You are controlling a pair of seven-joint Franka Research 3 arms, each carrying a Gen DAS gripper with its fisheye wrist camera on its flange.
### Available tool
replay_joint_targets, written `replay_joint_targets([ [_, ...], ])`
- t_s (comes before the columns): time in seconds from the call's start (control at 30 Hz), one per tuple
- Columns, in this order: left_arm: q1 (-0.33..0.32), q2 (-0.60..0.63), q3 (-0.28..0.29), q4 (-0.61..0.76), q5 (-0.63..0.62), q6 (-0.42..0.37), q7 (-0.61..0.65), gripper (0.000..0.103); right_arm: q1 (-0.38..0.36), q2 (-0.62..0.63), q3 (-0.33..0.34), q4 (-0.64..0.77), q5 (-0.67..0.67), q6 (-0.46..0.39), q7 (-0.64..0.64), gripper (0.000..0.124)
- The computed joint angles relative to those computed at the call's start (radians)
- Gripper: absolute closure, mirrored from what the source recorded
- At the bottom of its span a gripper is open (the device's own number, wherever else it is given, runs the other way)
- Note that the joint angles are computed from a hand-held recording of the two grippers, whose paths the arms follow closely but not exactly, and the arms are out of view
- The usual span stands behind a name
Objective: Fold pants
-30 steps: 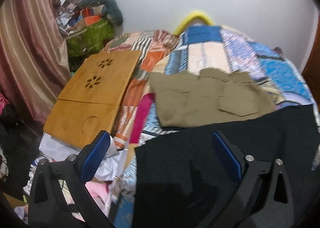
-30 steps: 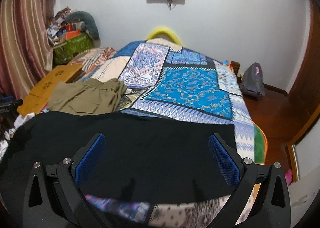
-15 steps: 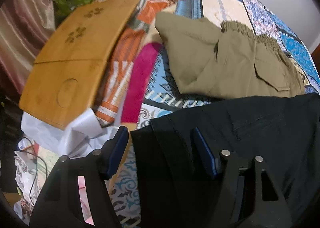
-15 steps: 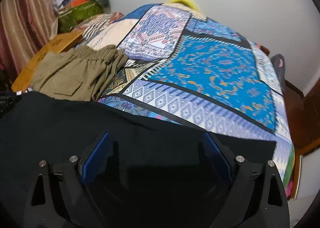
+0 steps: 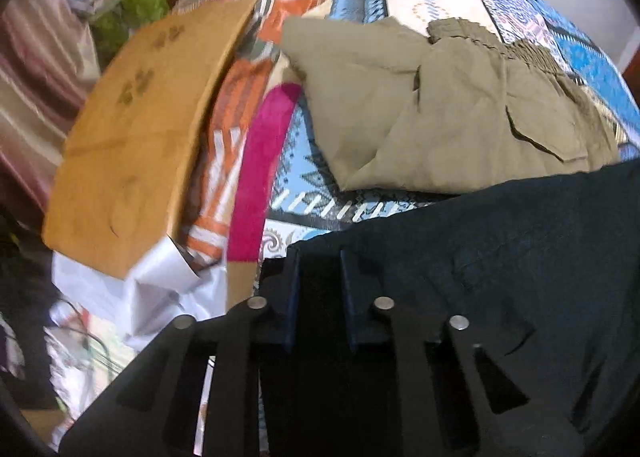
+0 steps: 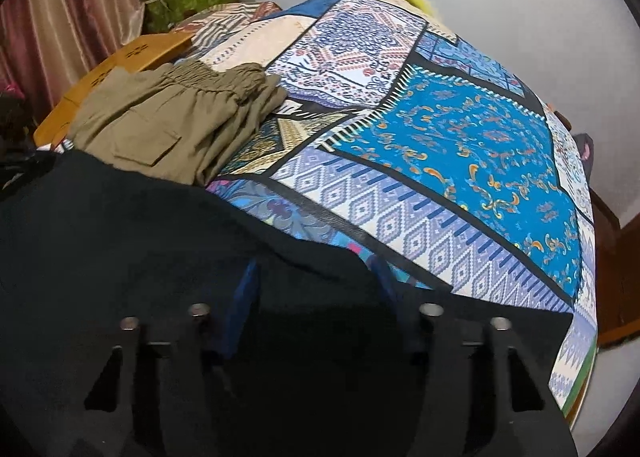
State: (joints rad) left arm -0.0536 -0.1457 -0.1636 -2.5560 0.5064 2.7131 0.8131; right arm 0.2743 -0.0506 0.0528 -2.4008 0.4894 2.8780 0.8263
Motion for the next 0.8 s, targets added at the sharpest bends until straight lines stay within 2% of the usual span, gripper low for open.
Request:
replay_joint_targets([
  [0.03,0.005,-0.006,-0.015,0.004,0.041,-0.016,-0.036,0.089,0.0,-0.005,0.003,-0.008,-0.015,0.007,0.007,0.095],
  [0.07,0.006,-0.01,-0.021,0.008,0.063,-0.026,-0.054,0.09,0.001,-0.011,0.006,-0.018,-0.033,0.012,0.015,0.109],
  [0.1,0.01,-0.022,-0.034,0.01,0.109,-0.041,-0.094,0.09,0.0,-0.018,0.009,-0.027,-0.056,0.015,0.029,0.116],
  [0.2,0.01,-0.058,-0.048,0.015,0.183,-0.063,-0.159,0.091,-0.007,-0.037,0.019,-0.061,-0.136,0.076,0.106,0.117],
  [0.47,0.01,-0.177,-0.068,0.034,0.243,-0.081,-0.214,0.092,-0.008,-0.144,0.016,-0.122,-0.165,0.206,0.235,0.118],
  [0.6,-0.011,-0.274,-0.068,0.003,0.221,-0.074,-0.197,0.092,0.033,-0.258,-0.026,-0.17,-0.129,0.163,0.224,0.118],
  [0.67,-0.024,-0.331,-0.069,-0.028,0.195,-0.069,-0.178,0.092,0.019,-0.326,-0.01,-0.218,-0.141,0.159,0.242,0.118],
  [0.8,-0.057,-0.491,-0.074,-0.123,0.144,-0.063,-0.145,0.092,0.046,-0.496,-0.03,-0.322,-0.125,0.11,0.255,0.118],
])
